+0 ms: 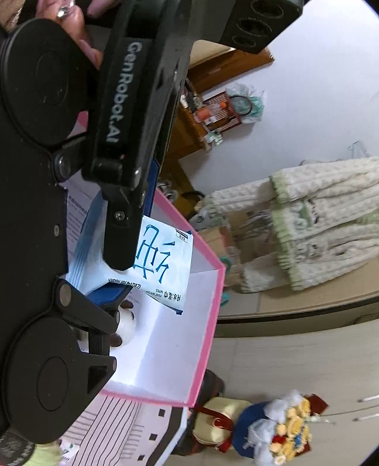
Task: Organize soft objects
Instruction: 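Lower the tissue pack into the box beside the cat and release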
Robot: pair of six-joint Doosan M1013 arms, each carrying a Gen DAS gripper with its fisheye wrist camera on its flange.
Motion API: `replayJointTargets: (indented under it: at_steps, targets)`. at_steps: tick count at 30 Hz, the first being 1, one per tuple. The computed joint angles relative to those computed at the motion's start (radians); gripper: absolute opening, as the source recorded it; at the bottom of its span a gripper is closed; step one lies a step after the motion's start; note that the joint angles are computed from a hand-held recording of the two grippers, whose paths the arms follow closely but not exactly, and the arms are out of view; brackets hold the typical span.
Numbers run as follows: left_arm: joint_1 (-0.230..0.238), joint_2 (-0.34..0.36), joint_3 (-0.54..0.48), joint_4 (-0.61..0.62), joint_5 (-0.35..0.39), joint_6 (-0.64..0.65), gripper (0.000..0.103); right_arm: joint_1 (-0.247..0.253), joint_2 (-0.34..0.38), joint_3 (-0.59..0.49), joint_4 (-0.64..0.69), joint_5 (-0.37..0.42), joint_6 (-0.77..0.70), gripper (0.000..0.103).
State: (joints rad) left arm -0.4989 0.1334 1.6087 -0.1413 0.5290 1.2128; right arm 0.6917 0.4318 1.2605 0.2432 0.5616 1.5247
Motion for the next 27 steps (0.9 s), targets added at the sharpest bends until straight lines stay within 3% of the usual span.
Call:
replayJointTargets:
  at_steps: [8, 11, 17, 23, 27]
  targets:
    - [0.046, 0.055, -0.027, -0.164, 0.025, 0.1, 0.045, -0.011, 0.072, -0.114, -0.058, 0.163, 0.052, 0.079]
    - [0.046, 0.063, -0.027, -0.159, 0.028, 0.099, 0.045, -0.008, 0.079, -0.125, -0.102, 0.189, 0.072, 0.08]
    - [0.024, 0.048, -0.015, -0.029, 0.009, 0.025, 0.048, 0.008, 0.049, -0.086, -0.218, 0.146, 0.123, 0.084]
    - [-0.01, 0.003, 0.018, 0.163, 0.002, -0.097, 0.05, 0.016, 0.0, -0.028, -0.247, 0.127, 0.147, 0.084]
    - [-0.024, -0.034, 0.039, 0.218, 0.01, -0.118, 0.054, 0.029, -0.032, 0.006, -0.282, 0.117, 0.168, 0.084]
